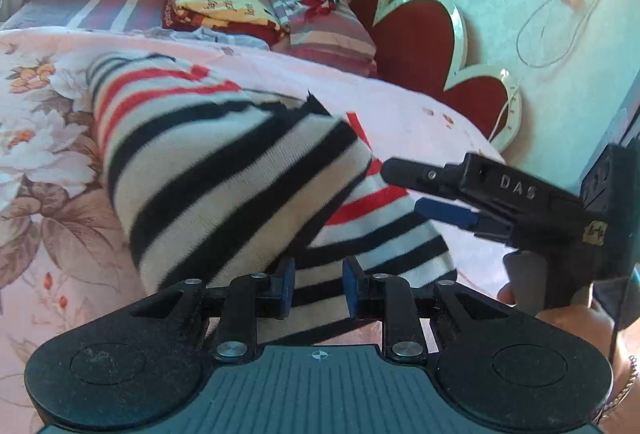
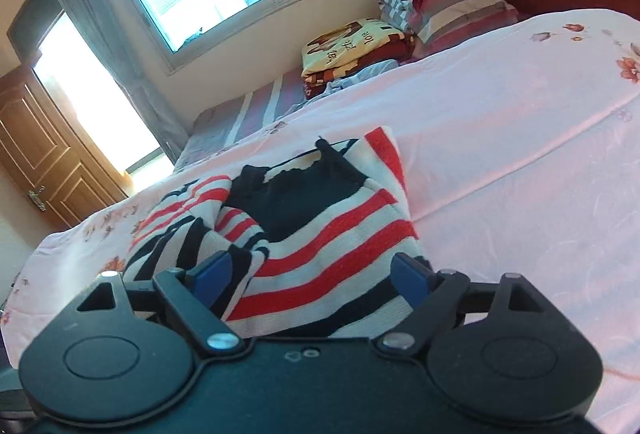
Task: Fold small clothes
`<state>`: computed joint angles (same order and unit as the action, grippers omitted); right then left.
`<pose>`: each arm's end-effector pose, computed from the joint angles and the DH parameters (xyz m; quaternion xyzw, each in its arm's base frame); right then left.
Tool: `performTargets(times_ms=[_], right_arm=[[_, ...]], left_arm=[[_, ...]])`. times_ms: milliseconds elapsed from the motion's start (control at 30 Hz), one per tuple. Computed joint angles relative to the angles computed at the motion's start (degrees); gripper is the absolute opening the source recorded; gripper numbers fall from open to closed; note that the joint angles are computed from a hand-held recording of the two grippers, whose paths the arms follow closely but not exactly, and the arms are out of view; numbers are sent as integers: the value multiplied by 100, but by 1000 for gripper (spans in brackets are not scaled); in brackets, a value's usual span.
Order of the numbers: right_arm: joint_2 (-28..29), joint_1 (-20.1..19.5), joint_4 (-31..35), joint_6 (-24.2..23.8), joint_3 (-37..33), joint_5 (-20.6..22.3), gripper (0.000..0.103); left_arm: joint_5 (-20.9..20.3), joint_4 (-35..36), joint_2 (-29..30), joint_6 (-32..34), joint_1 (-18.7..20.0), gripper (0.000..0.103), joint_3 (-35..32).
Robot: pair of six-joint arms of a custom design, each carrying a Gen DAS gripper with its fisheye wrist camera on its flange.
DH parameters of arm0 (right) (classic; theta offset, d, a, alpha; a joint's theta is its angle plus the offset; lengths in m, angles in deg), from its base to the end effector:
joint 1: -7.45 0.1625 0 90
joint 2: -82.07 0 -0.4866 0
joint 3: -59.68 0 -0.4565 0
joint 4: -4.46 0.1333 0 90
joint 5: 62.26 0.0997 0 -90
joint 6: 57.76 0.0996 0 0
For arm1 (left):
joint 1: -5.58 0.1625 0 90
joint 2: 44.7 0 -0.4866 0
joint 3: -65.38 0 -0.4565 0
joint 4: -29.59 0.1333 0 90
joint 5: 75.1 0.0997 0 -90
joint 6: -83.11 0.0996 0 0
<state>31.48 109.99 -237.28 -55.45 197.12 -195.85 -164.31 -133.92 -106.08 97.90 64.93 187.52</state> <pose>0.1590 -0.4171 0.1423 -0.1285 -0.7982 0.5345 0.2463 -0.1774 -0.5636 0.1162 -0.3831 -0.9170 0.1109 0.0085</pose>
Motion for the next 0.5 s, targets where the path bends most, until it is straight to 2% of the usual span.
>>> performTargets(times_ms=[133,300,400,467,500], right_arm=[[-20,-54,421,104,-177,458,90],[-22,-299,1269,502,-510,1095,91],[-19,-509,1642,824,-655,1641,70],[39,-558,1599,837,-721,1747,41],[66,-536,1535,766,-745,1709,35]], left_arm=[[264,-300,-198,-118,119,25,-126],[1047,-846,78,-521,314,25,-445],[1249,-945,278,-619,442,25,-577],[1313,-1009,489,-660,452,25,-671],[1305,-1052,561,-646,449,25,-696]])
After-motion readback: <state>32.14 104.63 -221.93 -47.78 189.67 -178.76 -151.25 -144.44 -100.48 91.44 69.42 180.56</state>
